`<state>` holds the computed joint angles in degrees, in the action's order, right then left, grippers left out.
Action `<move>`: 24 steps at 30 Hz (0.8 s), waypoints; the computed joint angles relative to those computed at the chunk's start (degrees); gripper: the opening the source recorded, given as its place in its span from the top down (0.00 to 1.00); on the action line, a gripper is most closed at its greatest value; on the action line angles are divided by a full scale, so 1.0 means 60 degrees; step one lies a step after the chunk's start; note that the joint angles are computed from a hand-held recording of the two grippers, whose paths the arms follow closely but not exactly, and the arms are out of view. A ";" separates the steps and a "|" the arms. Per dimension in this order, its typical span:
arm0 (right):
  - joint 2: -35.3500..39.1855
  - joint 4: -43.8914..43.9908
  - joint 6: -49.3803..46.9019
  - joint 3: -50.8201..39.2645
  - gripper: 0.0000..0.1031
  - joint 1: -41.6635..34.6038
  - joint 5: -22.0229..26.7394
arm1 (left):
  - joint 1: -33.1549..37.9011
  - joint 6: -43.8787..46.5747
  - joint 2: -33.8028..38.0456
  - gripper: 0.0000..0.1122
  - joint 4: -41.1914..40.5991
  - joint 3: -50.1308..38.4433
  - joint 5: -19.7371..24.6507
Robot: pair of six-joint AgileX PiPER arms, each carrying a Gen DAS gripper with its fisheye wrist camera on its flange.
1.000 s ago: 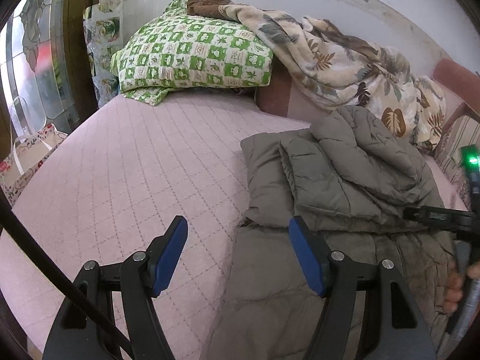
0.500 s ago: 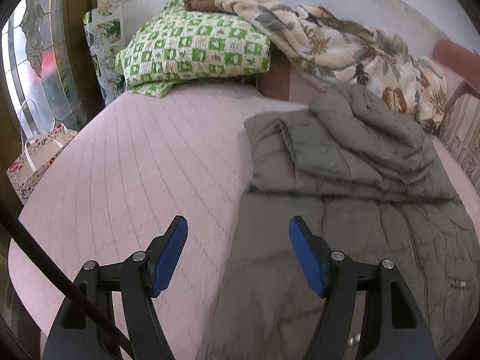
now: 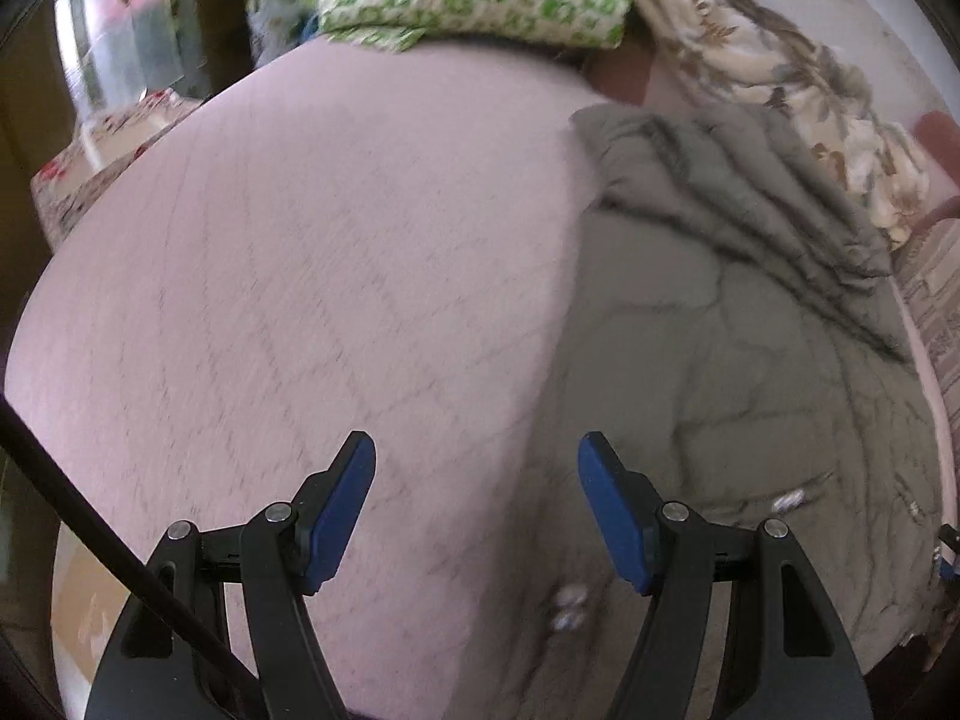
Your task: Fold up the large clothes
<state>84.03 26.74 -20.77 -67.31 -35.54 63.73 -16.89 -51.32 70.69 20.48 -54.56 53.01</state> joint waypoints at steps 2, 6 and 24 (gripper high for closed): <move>0.0030 0.0192 -0.0328 0.0218 0.24 -0.0245 -0.0052 | -0.0257 -0.0279 -0.0086 0.38 0.0064 0.0218 0.0122; -0.0201 0.0539 -0.0638 0.0574 0.23 -0.0660 -0.0198 | -0.1210 -0.1355 -0.0063 0.38 0.0870 0.0194 0.0724; 0.3231 -0.3599 0.5151 -0.6774 0.35 0.7566 -0.1042 | -0.2075 -0.1857 0.1207 0.33 0.1646 -0.0295 0.0678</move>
<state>103.42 5.15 10.14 -107.95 9.86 57.47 -29.34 -62.46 77.94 30.35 -56.33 57.07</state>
